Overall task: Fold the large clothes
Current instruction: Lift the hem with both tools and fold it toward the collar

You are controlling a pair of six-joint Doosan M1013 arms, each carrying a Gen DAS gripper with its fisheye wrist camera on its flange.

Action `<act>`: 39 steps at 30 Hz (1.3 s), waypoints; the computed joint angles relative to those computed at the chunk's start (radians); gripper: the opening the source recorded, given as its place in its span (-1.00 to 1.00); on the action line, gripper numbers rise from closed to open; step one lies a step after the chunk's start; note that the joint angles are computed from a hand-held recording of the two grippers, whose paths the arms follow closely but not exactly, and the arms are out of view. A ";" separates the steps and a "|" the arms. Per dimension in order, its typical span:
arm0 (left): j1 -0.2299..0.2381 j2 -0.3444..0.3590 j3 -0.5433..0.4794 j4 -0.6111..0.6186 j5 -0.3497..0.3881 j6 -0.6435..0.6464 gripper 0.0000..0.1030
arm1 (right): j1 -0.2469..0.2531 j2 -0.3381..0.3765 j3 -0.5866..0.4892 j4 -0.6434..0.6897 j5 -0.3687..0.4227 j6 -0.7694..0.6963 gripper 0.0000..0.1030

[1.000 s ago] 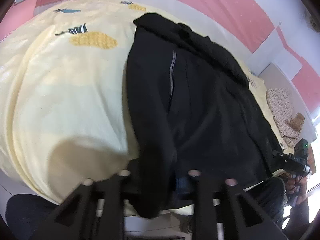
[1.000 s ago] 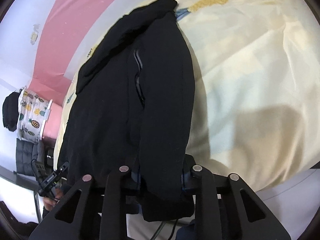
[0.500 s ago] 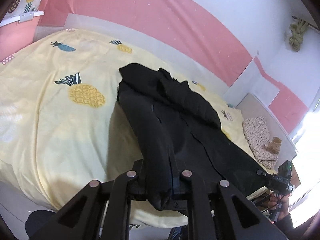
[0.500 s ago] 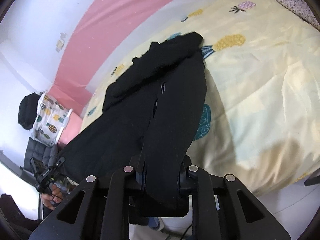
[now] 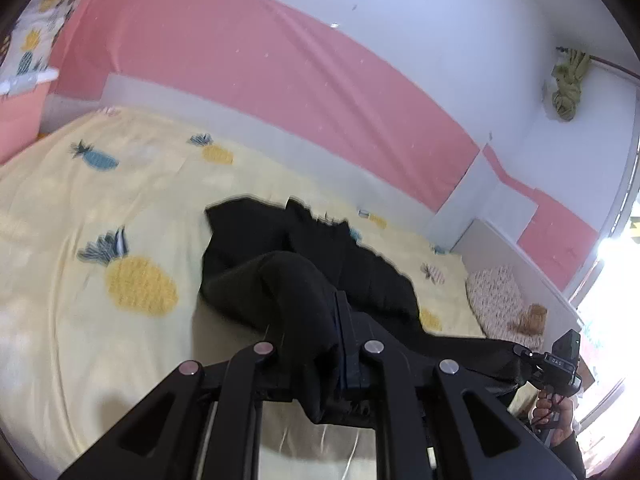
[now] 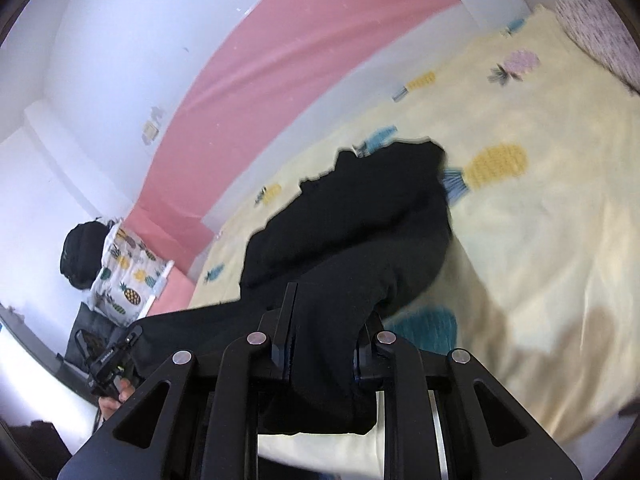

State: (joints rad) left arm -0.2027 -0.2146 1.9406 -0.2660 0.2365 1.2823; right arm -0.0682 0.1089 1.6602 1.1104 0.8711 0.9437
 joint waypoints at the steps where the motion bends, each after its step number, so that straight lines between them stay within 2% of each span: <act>1: 0.006 0.013 -0.020 -0.015 -0.005 0.019 -0.73 | 0.002 0.007 -0.016 -0.002 -0.003 -0.004 -0.61; 7: 0.033 0.113 -0.154 0.023 -0.005 0.021 -0.73 | 0.034 0.086 -0.154 -0.042 -0.044 0.031 -0.61; 13: 0.062 0.244 -0.311 0.090 0.034 -0.016 -0.73 | 0.080 0.218 -0.354 -0.171 -0.070 0.173 -0.60; 17: 0.080 0.334 -0.414 0.122 0.079 -0.045 -0.73 | 0.099 0.313 -0.488 -0.256 -0.054 0.281 -0.60; 22: 0.090 0.452 -0.542 0.233 0.161 -0.136 -0.72 | 0.121 0.441 -0.654 -0.376 -0.018 0.454 -0.60; 27: 0.095 0.584 -0.679 0.347 0.290 -0.240 -0.72 | 0.139 0.560 -0.801 -0.531 0.043 0.621 -0.59; 31: 0.098 0.676 -0.759 0.361 0.384 -0.257 -0.72 | 0.147 0.645 -0.903 -0.596 0.120 0.706 -0.56; 36: 0.092 0.746 -0.812 0.389 0.444 -0.293 -0.64 | 0.149 0.716 -0.985 -0.602 0.180 0.761 -0.38; 39: 0.102 0.768 -0.839 0.321 0.475 -0.262 -0.63 | 0.144 0.727 -0.993 -0.577 0.191 0.769 -0.25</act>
State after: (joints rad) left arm -0.1003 0.5532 1.1012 0.0553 0.7115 1.0200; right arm 0.0760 0.8361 0.6671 0.5338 1.0619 1.7130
